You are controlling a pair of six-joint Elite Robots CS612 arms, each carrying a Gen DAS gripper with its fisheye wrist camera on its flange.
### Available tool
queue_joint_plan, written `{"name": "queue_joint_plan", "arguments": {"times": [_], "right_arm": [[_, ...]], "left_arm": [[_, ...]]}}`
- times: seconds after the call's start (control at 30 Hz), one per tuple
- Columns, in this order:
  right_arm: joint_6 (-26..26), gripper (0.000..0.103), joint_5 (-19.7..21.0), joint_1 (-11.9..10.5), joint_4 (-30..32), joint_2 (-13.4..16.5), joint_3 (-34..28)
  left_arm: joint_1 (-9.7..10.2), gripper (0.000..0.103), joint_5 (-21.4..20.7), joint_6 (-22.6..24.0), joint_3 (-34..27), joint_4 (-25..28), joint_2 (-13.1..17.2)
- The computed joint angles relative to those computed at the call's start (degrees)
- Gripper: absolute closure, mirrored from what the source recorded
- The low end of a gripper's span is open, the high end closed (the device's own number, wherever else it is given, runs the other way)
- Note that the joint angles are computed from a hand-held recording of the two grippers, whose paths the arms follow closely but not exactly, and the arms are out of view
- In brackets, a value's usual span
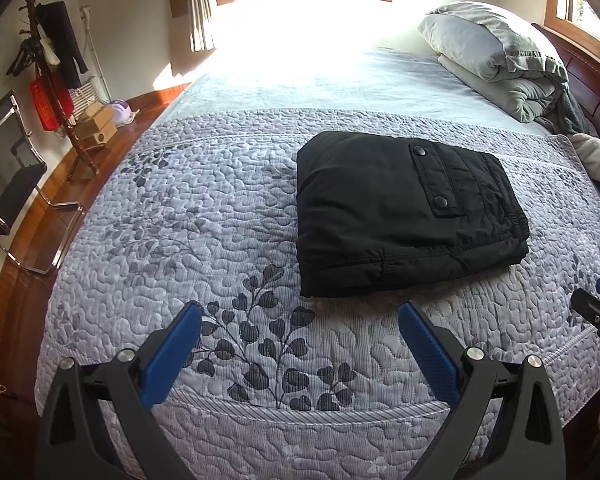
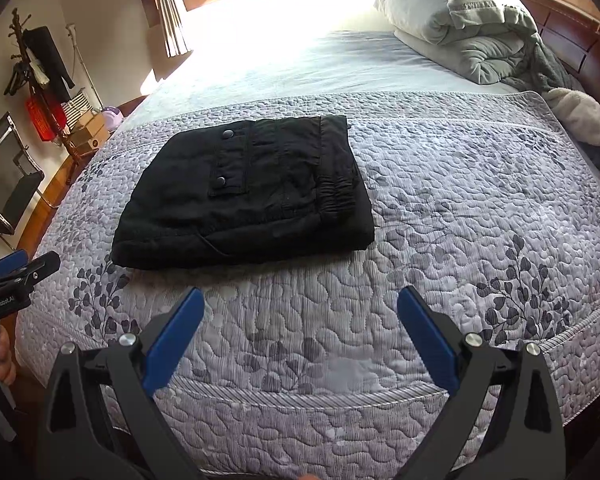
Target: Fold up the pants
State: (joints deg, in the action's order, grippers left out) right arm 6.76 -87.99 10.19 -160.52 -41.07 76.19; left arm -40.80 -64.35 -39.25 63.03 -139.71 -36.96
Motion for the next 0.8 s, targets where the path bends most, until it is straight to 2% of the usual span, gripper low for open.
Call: {"name": "queue_joint_plan", "arguments": {"times": [0.5,0.8], "right_arm": [[0.2,0.006,-0.2,-0.1,0.9,0.2,-0.3],[-0.1,0.006,-0.6,0.1,0.1,-0.1,0.1]], "left_arm": [[-0.23,0.004,0.8,0.4,0.1,-0.7,0.0],[-0.18,0.004,-0.3,0.0,-0.1,0.4,0.0]]}}
